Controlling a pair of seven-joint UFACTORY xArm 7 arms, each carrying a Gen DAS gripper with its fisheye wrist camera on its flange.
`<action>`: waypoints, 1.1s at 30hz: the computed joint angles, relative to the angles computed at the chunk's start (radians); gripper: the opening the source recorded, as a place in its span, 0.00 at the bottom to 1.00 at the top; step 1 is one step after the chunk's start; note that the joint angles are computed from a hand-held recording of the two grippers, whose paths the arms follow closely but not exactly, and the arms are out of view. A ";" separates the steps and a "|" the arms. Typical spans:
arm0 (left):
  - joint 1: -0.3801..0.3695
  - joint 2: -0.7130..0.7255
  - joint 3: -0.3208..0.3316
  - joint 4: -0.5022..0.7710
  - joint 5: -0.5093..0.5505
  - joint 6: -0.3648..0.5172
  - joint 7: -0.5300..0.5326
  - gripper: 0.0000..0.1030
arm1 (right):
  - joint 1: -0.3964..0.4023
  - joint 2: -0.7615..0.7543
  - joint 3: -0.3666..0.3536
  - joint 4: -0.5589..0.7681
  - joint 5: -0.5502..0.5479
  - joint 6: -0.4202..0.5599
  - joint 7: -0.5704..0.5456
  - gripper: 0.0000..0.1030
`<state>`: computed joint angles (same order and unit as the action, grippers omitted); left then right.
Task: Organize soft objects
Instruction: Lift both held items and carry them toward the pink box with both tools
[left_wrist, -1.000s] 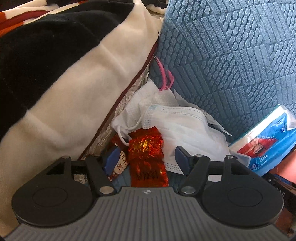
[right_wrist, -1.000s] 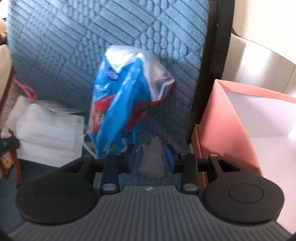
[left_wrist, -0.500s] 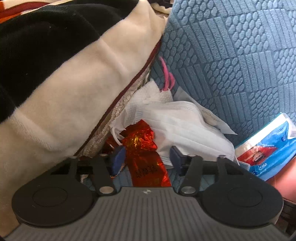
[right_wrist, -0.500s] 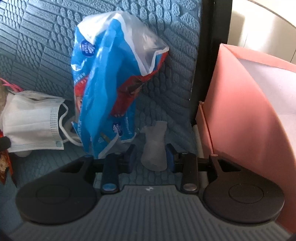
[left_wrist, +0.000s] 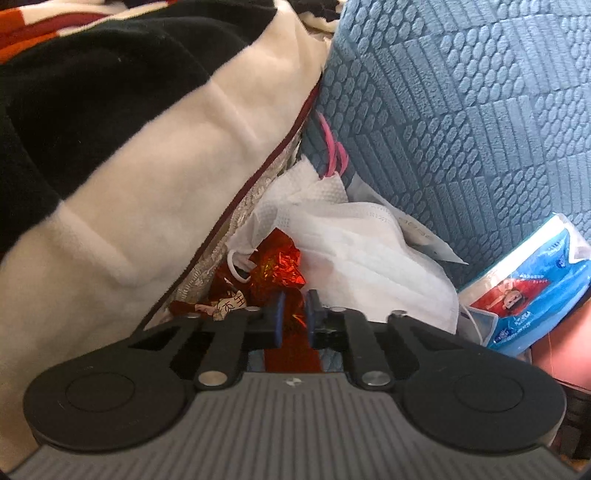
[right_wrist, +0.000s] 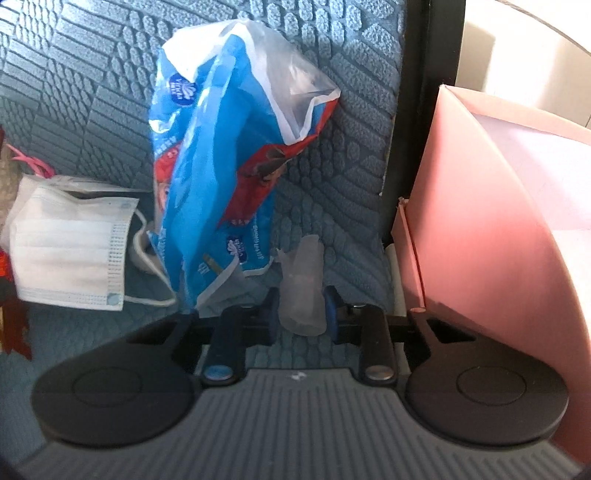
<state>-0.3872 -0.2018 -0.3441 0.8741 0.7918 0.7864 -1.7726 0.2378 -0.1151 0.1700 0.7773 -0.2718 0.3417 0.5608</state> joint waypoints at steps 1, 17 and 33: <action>-0.003 -0.005 -0.002 -0.001 0.001 0.006 0.009 0.09 | 0.010 -0.034 -0.002 -0.021 0.026 0.011 -0.015 0.26; 0.007 -0.161 -0.065 -0.088 -0.141 -0.078 0.060 0.02 | 0.039 -0.285 0.008 -0.167 0.198 0.078 -0.113 0.25; 0.007 -0.248 -0.162 -0.100 -0.262 -0.084 0.104 0.00 | 0.110 -0.430 0.004 -0.222 0.331 0.165 -0.166 0.25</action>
<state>-0.3801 -0.4503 -0.5062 0.7738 0.5301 0.7021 -1.6686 0.3483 -0.5452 0.1738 0.5557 0.0591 0.5063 0.3950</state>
